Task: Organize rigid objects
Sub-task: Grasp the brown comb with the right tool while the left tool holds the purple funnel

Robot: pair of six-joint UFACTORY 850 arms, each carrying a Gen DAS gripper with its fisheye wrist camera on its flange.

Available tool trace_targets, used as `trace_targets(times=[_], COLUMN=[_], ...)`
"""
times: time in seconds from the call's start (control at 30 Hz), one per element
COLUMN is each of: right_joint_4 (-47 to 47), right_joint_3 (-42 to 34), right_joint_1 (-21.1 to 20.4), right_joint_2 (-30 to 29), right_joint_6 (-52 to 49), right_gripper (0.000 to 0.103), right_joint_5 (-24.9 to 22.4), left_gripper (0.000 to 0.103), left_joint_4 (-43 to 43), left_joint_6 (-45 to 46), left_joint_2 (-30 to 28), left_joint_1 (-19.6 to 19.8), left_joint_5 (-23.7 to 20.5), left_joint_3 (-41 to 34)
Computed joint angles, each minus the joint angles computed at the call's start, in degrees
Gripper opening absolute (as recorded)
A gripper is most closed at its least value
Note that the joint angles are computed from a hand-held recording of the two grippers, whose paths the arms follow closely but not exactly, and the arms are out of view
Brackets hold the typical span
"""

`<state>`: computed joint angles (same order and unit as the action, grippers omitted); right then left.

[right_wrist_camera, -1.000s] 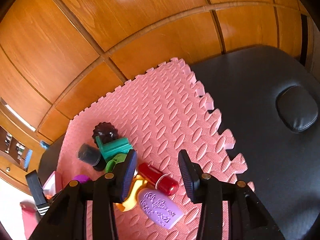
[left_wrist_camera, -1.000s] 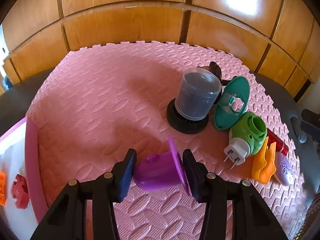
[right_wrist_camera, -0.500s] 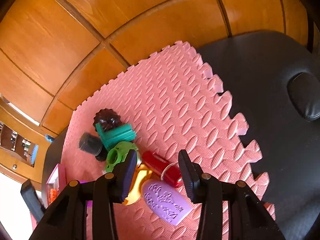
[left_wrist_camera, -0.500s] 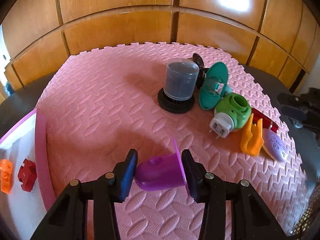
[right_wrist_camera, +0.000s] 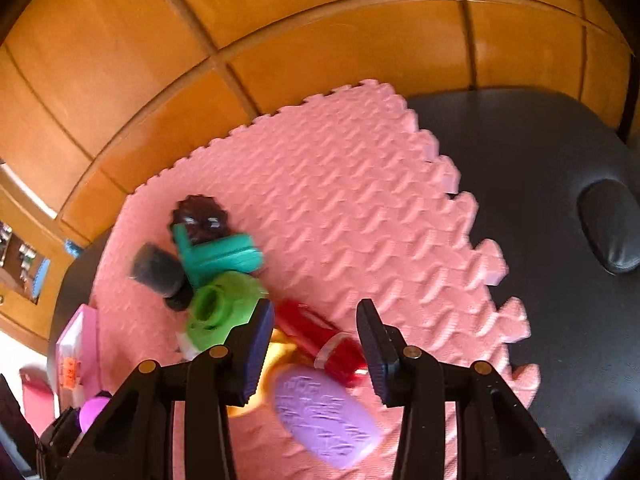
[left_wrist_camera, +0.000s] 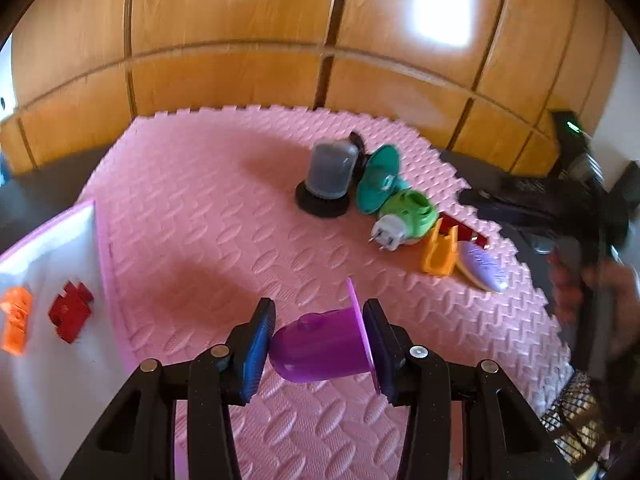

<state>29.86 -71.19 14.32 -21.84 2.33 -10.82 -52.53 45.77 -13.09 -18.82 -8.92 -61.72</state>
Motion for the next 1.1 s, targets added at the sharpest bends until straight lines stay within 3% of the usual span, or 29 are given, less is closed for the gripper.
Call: trace_targets(times=[0.13, 0.17, 0.27, 0.43, 0.67, 0.87, 1.1], right_joint_4=[2.0, -1.0, -7.7, -16.1, -24.5, -22.2, -21.0], right_joint_3=[-7.3, -10.4, -18.6, -33.8, -52.5, -49.3, -38.4], right_joint_1=[1.0, 1.3, 2.0, 3.0, 4.9, 4.5, 2.8], right_joint_2=[-3.0, -4.6, -9.2, -19.3, -32.2, -30.6, -24.1], right_joint_6=[-3.3, -1.2, 4.1, 9.8, 9.4, 6.1, 11.5], right_gripper=[0.045, 0.051, 0.054, 0.054, 0.055, 0.053, 0.052], right_joint_5=[-2.4, -3.8, -8.0, -19.5, -35.8, -32.8, -23.5], left_gripper=[0.046, 0.046, 0.046, 0.046, 0.046, 0.046, 0.046], left_joint_4=[-17.3, -19.7, -23.9, -26.4, -23.4, -22.2, -21.7], left_joint_6=[18.3, 20.7, 24.8, 27.3, 22.9, 21.1, 20.6], left_joint_2=[2.7, 3.1, 4.1, 4.9, 4.3, 4.0, 4.3], left_joint_1=[0.8, 1.0, 1.6, 2.5, 3.4, 3.7, 3.7], left_joint_5=[-0.9, -1.2, -2.4, -3.6, -4.6, -4.7, -3.5], left_joint_3=[1.9, 2.2, 3.1, 4.1, 3.8, 3.6, 3.7])
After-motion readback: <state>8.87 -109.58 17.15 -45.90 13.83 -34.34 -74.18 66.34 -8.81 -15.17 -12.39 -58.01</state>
